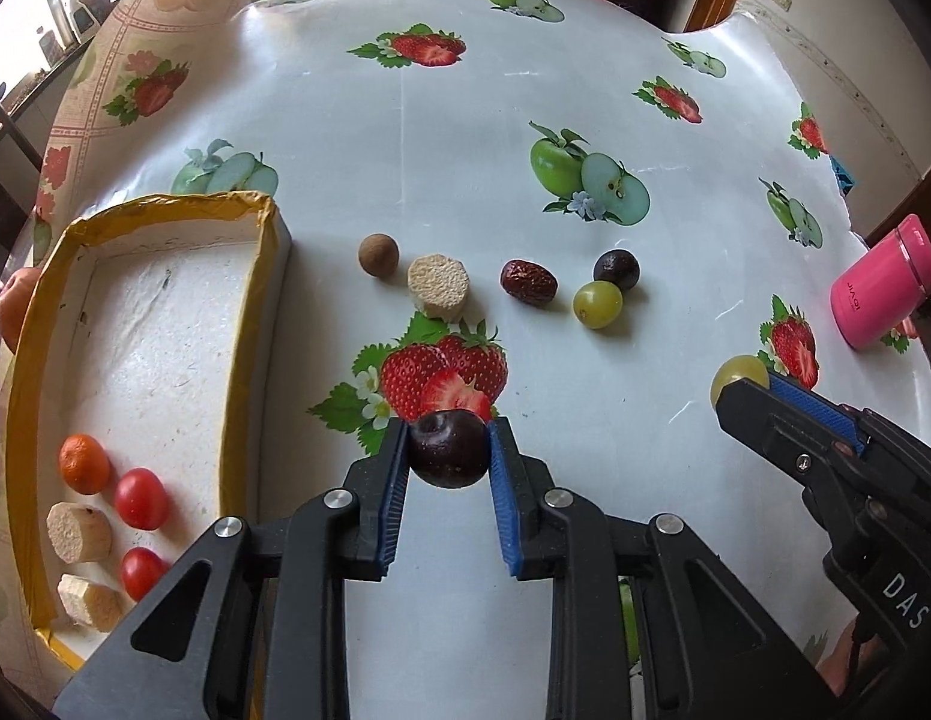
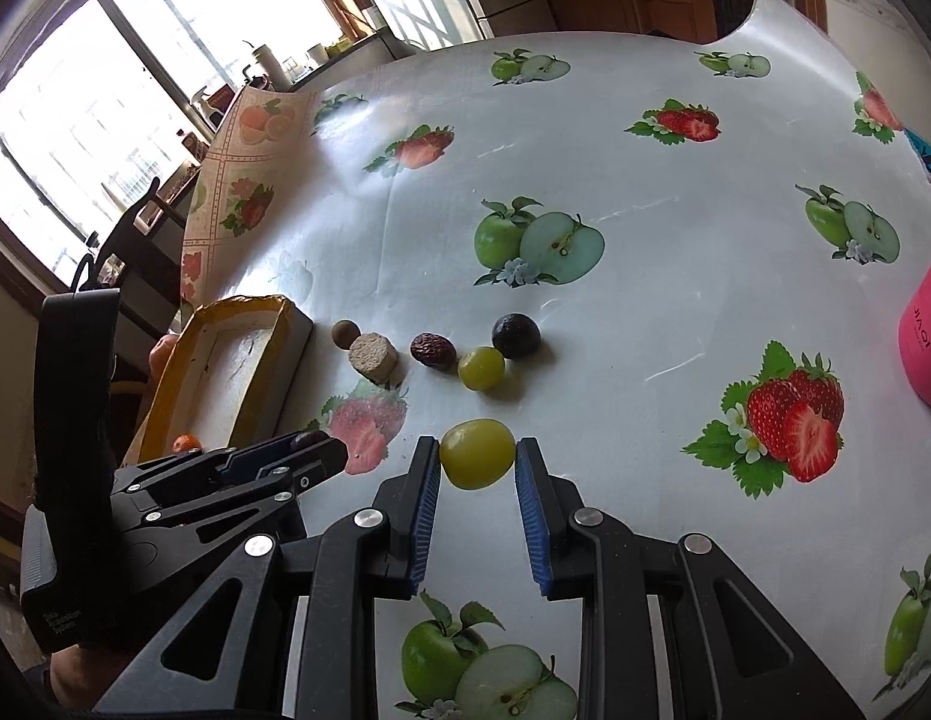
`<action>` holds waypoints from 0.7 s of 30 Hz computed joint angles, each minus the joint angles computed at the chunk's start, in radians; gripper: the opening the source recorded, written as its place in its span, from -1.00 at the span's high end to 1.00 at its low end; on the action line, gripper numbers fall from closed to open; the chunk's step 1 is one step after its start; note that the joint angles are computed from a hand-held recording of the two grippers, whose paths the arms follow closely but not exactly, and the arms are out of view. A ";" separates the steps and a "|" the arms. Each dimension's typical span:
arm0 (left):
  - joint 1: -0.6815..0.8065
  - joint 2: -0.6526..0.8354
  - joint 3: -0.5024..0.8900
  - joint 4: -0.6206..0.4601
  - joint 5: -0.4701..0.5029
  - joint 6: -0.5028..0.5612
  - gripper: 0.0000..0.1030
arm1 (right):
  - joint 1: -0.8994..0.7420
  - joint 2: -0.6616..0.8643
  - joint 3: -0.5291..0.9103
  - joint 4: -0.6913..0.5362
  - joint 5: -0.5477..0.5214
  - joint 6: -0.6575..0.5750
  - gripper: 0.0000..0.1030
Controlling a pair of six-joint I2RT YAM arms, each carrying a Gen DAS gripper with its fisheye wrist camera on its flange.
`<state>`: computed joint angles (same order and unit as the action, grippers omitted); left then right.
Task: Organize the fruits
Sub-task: 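Grasp a dark cherry with the left tool while the right grasps a green grape, then carry the cherry and grape into the tray and open both tools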
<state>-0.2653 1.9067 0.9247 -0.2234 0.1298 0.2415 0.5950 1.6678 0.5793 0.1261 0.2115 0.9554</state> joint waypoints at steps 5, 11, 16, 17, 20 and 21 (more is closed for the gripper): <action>0.053 -0.059 -0.029 -0.010 0.008 0.031 0.55 | 0.056 0.000 0.061 -0.052 0.025 0.005 0.50; 0.128 -0.094 -0.035 -0.032 0.022 0.069 0.55 | 0.106 0.040 0.146 -0.088 0.038 0.004 0.50; 0.184 -0.106 -0.035 -0.046 0.041 0.092 0.55 | 0.141 0.075 0.212 -0.112 0.050 0.000 0.50; 0.193 -0.110 -0.035 -0.048 0.043 0.095 0.55 | 0.147 0.082 0.227 -0.119 0.051 -0.001 0.50; 0.221 -0.117 -0.034 -0.053 0.048 0.103 0.55 | 0.159 0.106 0.268 -0.136 0.049 -0.011 0.50; 0.230 -0.119 -0.033 -0.054 0.048 0.107 0.55 | 0.163 0.114 0.281 -0.140 0.049 -0.015 0.50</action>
